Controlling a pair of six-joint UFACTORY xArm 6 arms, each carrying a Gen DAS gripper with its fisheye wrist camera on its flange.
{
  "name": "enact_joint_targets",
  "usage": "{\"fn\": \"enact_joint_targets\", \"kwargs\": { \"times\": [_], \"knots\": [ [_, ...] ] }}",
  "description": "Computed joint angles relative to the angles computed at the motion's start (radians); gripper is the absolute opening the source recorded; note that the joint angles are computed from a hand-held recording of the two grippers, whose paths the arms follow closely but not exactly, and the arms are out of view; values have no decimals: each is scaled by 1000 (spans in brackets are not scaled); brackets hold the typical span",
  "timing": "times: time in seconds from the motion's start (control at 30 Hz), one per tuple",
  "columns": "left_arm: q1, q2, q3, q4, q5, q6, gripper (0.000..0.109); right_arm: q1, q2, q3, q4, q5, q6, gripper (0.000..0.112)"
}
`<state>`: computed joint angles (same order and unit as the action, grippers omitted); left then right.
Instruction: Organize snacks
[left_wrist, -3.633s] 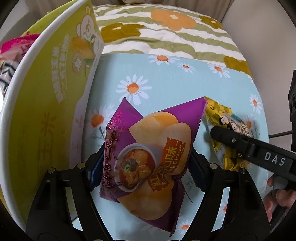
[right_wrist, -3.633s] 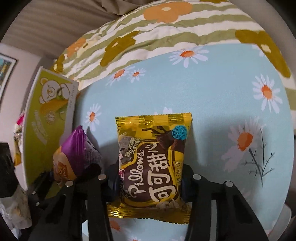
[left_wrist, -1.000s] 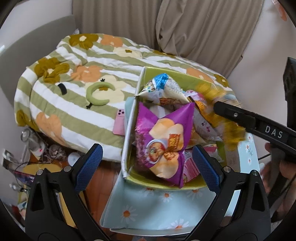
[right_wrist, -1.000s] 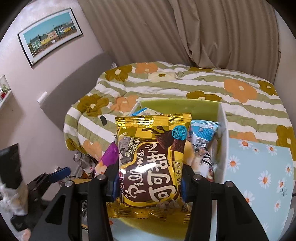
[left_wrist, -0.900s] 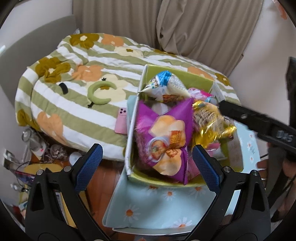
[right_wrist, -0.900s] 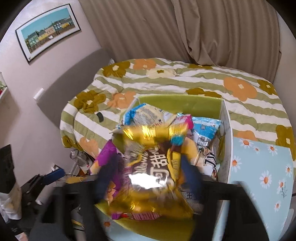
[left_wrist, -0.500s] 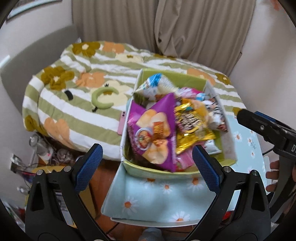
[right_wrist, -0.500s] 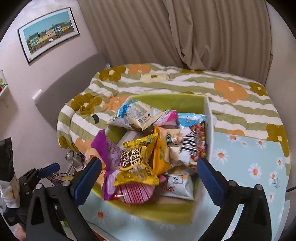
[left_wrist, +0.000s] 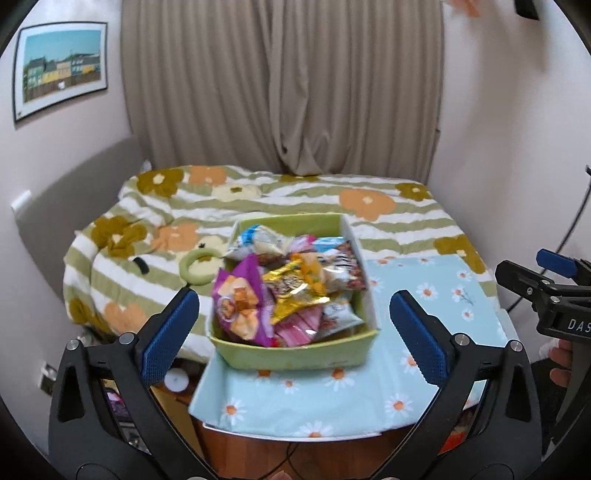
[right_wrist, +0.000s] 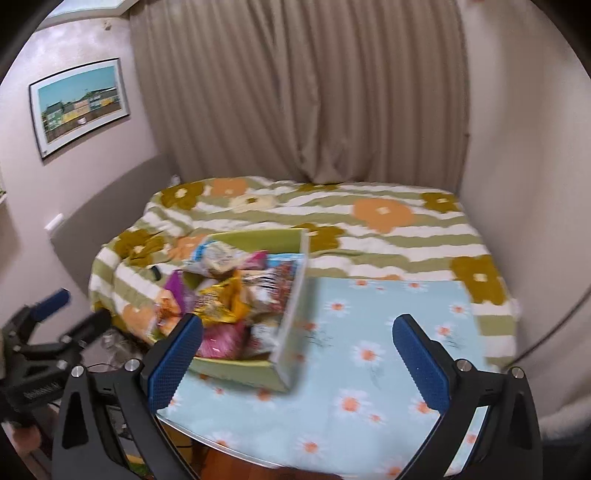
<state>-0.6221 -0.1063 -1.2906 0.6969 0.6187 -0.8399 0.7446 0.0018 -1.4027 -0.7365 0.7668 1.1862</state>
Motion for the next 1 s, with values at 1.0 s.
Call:
{"fn": "enact_joint_targets", "kwargs": {
  "times": [1.0],
  "knots": [
    [-121,-72,87,130,9,-142,102,116,-234,224,-160,247,222,102]
  ]
}}
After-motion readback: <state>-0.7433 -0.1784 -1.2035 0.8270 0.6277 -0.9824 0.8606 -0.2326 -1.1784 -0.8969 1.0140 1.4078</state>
